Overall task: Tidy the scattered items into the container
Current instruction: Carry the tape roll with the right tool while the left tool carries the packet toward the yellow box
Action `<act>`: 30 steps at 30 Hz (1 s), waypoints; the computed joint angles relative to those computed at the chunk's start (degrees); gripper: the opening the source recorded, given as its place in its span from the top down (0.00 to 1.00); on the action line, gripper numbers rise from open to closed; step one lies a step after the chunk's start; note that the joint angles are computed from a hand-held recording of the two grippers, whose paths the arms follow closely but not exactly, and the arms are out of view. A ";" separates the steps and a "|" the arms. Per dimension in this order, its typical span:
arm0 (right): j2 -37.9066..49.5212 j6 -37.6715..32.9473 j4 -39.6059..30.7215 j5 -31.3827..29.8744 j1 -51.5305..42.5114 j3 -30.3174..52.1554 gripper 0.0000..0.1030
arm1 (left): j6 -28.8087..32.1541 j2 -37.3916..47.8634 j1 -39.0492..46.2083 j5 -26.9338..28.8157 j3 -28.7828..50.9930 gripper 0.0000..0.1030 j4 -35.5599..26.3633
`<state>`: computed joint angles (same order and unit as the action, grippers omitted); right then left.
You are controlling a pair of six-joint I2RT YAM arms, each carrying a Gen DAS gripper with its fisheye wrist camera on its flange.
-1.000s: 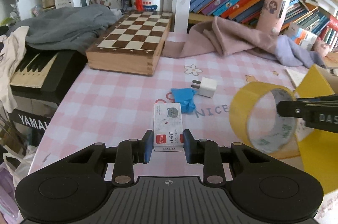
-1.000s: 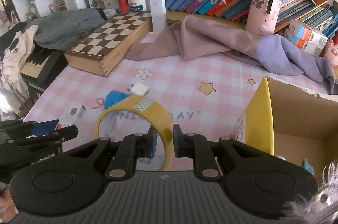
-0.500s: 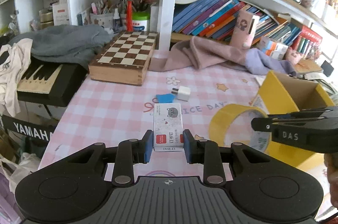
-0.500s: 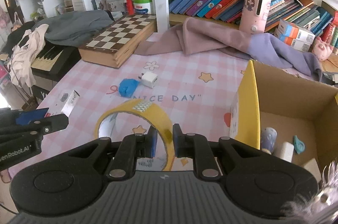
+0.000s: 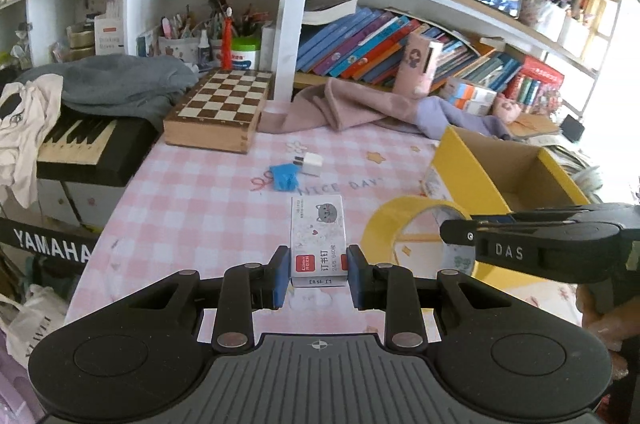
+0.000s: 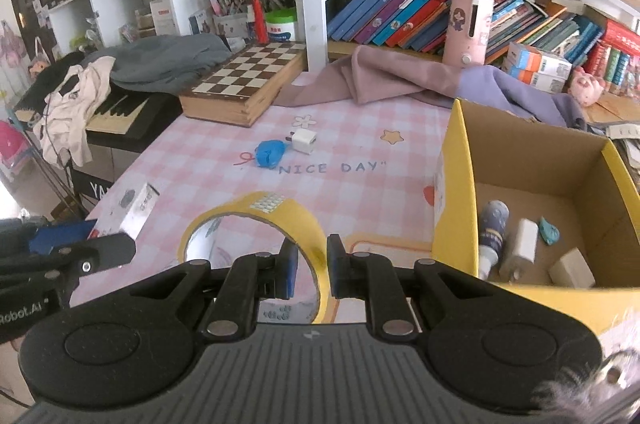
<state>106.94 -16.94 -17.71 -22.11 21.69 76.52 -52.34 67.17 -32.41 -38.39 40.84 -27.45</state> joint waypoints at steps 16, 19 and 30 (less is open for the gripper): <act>-28.57 -5.18 -1.59 -3.34 -8.22 -31.39 0.86 | -40.97 3.01 -34.46 -11.18 5.25 0.73 -28.26; -32.67 -6.81 -3.59 -3.76 -11.05 -34.73 0.86 | -45.79 4.85 -38.43 -11.26 6.54 0.73 -30.86; -41.50 -12.58 -9.04 -5.28 -22.40 -39.67 0.86 | -42.35 8.19 -41.45 -11.63 8.97 0.73 -26.17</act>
<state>65.44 -29.52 -26.75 -27.39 -0.71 36.85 -94.69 75.35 -73.86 -50.02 49.82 -53.62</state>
